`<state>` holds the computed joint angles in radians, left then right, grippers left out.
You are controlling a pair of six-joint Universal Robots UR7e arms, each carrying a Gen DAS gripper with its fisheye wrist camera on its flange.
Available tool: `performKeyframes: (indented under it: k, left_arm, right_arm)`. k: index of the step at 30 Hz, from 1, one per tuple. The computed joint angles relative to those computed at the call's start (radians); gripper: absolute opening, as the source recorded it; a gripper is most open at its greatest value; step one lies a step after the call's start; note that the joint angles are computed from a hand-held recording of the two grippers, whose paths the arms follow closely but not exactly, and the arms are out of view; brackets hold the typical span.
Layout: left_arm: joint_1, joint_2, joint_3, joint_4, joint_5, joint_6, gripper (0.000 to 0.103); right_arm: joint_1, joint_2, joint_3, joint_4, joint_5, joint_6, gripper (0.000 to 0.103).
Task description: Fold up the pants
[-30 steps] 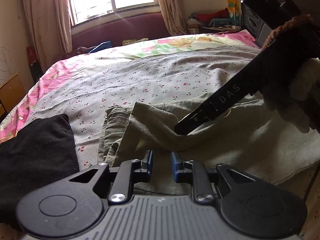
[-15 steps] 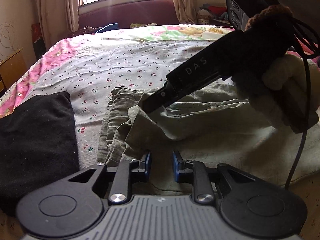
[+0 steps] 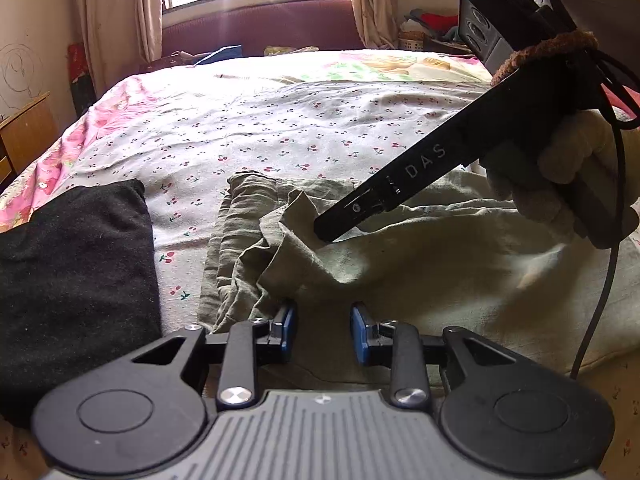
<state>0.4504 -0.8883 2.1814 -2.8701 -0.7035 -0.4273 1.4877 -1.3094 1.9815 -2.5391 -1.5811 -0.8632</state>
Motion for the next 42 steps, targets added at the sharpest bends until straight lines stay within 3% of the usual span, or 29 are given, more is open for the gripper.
performKeyframes:
  k: [2,5,8,9,13,14,16,19,22,24,26,28,30,32,34,36,39,42]
  left_arm:
    - [-0.002,0.001,-0.001,0.003,-0.001,0.003,0.044]
    - [-0.002,0.003,-0.002,0.003,-0.003,0.009,0.045]
    - [-0.003,0.0,0.002,-0.007,0.0,0.005,0.046]
    - [-0.003,-0.002,0.006,-0.015,-0.001,0.003,0.046]
    - [0.001,-0.003,0.009,-0.035,-0.006,0.001,0.047]
    - [0.004,-0.002,0.003,-0.016,-0.006,-0.007,0.047]
    - [0.014,-0.001,-0.017,0.048,-0.014,-0.032,0.048]
    - [0.012,0.004,-0.03,0.094,-0.007,-0.045,0.048]
    - [-0.011,0.003,-0.01,0.056,0.034,-0.028,0.049]
    - [-0.024,0.001,0.008,-0.014,0.05,0.003,0.055]
    - [-0.03,0.001,0.014,-0.049,0.057,0.015,0.059]
    - [-0.025,0.003,0.001,-0.019,0.042,0.004,0.06]
    - [-0.013,0.005,-0.027,0.087,0.016,-0.023,0.064]
    - [0.001,0.006,-0.056,0.189,-0.016,-0.043,0.064]
    - [-0.004,0.004,-0.06,0.203,-0.012,-0.038,0.064]
    - [-0.018,0.001,-0.062,0.247,0.003,-0.051,0.064]
    - [-0.049,-0.002,-0.05,0.259,0.01,-0.055,0.064]
    - [-0.077,0.007,-0.045,0.207,-0.003,-0.031,0.064]
  right_arm:
    - [0.013,0.003,-0.003,0.023,-0.01,-0.049,0.042]
    - [0.039,0.029,0.009,-0.039,-0.064,-0.114,0.042]
    - [0.05,0.035,-0.003,-0.021,-0.049,-0.062,0.005]
    - [0.049,0.021,0.006,-0.031,-0.022,-0.033,0.003]
    - [0.019,-0.029,0.031,-0.092,0.124,0.081,0.003]
    - [0.019,-0.022,0.04,-0.142,0.115,0.092,0.003]
    - [0.034,0.026,0.061,-0.316,0.027,0.097,0.01]
    - [0.052,0.081,0.051,-0.426,-0.069,0.092,0.01]
    - [0.039,0.012,0.084,-0.414,0.005,0.116,0.01]
    - [0.035,-0.07,0.134,-0.391,0.034,0.068,0.01]
    - [0.02,-0.143,0.165,-0.281,0.069,0.033,0.011]
    - [0.009,-0.174,0.186,-0.186,0.053,0.062,0.02]
    - [0.007,-0.148,0.228,-0.251,-0.025,0.088,0.02]
    - [0.003,-0.086,0.259,-0.434,-0.113,0.128,0.016]
    - [-0.037,-0.072,0.26,-0.508,-0.107,0.238,0.011]
    - [-0.071,-0.132,0.275,-0.505,-0.051,0.325,0.021]
    - [-0.117,-0.275,0.349,-0.566,0.006,0.279,0.026]
    - [-0.205,-0.445,0.399,-0.526,0.042,0.308,0.03]
